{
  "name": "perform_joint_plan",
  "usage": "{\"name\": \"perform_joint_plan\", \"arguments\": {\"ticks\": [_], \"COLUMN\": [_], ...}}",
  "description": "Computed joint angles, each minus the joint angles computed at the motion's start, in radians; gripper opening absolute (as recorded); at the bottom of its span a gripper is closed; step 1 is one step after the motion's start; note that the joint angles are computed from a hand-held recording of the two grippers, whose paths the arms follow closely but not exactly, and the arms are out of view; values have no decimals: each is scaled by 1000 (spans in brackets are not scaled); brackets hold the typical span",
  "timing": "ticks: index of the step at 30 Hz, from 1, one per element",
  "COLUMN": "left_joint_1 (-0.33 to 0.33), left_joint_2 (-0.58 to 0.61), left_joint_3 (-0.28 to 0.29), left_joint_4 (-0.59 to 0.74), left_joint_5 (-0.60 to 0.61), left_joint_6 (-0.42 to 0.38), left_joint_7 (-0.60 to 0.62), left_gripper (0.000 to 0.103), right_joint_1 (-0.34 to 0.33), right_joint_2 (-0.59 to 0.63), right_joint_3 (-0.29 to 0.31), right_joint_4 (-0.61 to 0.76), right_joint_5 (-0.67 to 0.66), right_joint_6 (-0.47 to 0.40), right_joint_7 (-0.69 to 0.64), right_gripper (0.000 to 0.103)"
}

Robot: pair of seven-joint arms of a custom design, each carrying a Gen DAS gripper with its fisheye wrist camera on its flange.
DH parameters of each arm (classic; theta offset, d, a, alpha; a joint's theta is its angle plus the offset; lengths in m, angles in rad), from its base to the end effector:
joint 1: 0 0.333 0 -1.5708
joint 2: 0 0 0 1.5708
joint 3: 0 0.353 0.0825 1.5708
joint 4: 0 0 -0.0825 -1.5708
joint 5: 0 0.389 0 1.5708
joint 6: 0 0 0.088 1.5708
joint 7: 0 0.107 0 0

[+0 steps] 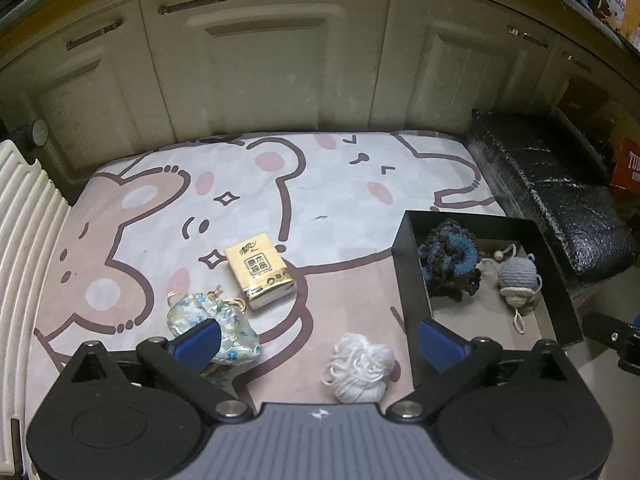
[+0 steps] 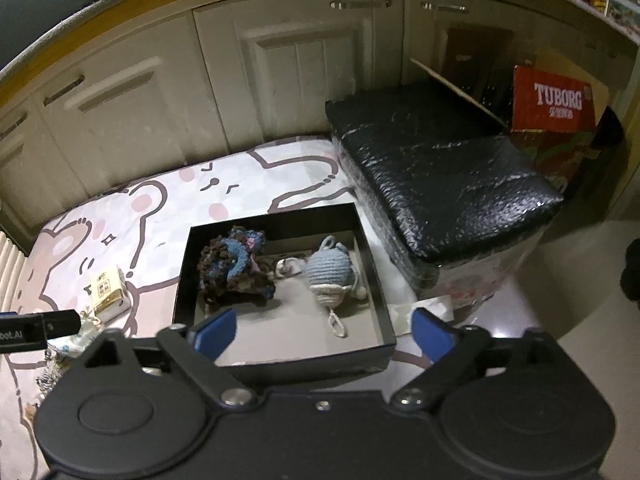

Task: Organize objects
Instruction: 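Withdraw both tools from the box toward the remaining items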

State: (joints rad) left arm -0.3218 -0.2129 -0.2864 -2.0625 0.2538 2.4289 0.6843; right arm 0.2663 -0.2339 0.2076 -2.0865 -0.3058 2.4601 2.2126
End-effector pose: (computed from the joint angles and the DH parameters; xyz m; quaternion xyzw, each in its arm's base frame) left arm 0.4336 -0.3179 0.6215 -0.7126 0.6302 -0.2714 0.1460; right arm 0.4663 0.2519 0.6260 -0.6750 0.6613 -0.2118 0.2495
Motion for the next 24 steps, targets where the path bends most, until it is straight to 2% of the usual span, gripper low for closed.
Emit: {"name": "perform_joint_plan", "arguments": {"ticks": [2, 5, 13, 21, 24], "left_joint_1": [3, 8, 26, 55, 108], "left_joint_2": [-6, -17, -45, -110, -129], "left_joint_3": [-3, -7, -15, -1, -43], "left_joint_4": [-5, -14, -44, -113, -126], "left_joint_5": [9, 31, 104, 132, 206], "left_joint_6": [-2, -1, 8, 36, 7], "left_joint_7": [-11, -32, -87, -138, -290], "left_gripper": [103, 103, 103, 103, 103], "right_joint_1": [-6, -17, -26, 7, 26], "right_joint_2": [-13, -29, -25, 15, 34], "right_joint_3": [5, 14, 36, 41, 39], "right_joint_4": [-18, -42, -46, -13, 5], "right_joint_5": [-20, -42, -78, -79, -75], "right_joint_6": [24, 55, 66, 70, 67], "right_joint_7": [20, 47, 91, 111, 113], "right_gripper": [103, 103, 103, 103, 103]}}
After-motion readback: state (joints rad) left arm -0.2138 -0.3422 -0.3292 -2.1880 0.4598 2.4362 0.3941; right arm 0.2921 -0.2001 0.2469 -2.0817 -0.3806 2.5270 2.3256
